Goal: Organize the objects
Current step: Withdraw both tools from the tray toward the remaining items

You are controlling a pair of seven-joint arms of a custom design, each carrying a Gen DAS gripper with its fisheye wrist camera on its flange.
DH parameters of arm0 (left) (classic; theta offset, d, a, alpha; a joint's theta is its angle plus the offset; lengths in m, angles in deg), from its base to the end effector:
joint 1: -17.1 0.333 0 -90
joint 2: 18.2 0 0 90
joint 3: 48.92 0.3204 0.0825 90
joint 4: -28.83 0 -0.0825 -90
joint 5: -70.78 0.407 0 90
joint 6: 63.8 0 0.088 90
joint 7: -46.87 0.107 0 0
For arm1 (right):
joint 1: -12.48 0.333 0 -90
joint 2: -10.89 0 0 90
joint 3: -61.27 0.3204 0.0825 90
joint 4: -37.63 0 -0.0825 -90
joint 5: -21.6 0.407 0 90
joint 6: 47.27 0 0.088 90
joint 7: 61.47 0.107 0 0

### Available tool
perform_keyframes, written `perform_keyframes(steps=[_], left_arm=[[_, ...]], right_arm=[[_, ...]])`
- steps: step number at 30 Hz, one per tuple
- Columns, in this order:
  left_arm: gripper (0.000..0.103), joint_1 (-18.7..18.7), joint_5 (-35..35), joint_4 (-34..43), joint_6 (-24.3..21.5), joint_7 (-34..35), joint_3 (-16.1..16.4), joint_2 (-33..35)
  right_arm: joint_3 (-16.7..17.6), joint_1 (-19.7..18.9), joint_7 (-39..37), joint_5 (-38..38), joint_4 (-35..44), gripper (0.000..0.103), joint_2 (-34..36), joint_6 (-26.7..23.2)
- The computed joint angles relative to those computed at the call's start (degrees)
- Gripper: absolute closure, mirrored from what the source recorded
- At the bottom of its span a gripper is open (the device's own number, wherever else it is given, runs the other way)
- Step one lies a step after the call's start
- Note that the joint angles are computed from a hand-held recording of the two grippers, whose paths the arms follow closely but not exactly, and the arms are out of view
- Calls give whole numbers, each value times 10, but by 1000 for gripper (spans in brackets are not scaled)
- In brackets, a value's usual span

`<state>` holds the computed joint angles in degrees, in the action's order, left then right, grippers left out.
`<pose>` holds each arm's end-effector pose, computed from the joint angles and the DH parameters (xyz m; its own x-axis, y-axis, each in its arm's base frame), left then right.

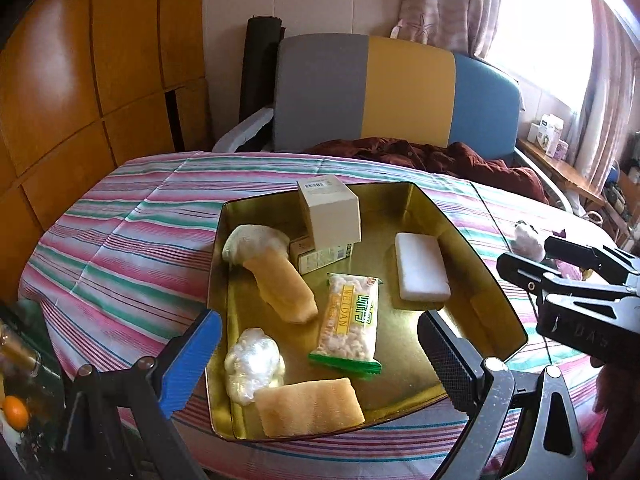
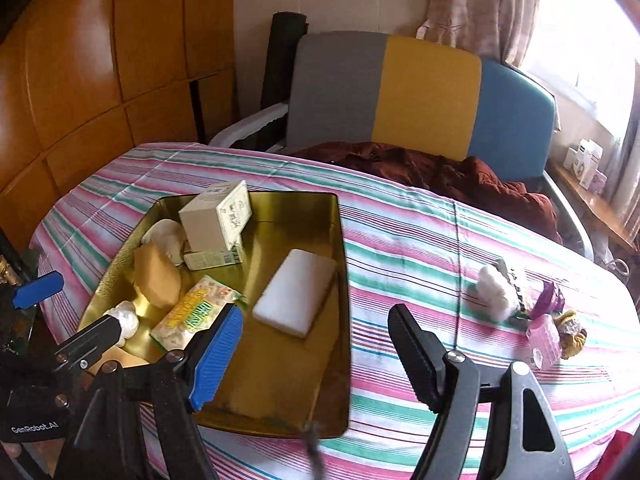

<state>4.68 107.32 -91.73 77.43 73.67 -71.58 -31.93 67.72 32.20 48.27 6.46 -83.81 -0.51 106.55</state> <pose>0.4442 -0.3334 0.5751 0.0685 -0.9971 0.0339 -0.6779 -0.0714 -0.7317 0.5021 0.2608 0.5831 0.2933 -0.9556 0.0293 -0.6689 -0.2270 -0.7079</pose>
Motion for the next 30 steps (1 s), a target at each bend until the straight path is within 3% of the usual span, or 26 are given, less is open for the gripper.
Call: perform_keyframes(steps=[12, 19, 30], left_arm=[[4, -23, 3, 28, -4, 24, 4, 32], [4, -39, 1, 49, 3, 48, 11, 55], [4, -64, -10, 73, 11, 83, 24, 85]], right_arm=[[-14, -28, 19, -7, -30, 27, -21, 1], [-26, -47, 26, -4, -42, 26, -28, -20], [-65, -73, -28, 58, -27, 26, -30, -70]])
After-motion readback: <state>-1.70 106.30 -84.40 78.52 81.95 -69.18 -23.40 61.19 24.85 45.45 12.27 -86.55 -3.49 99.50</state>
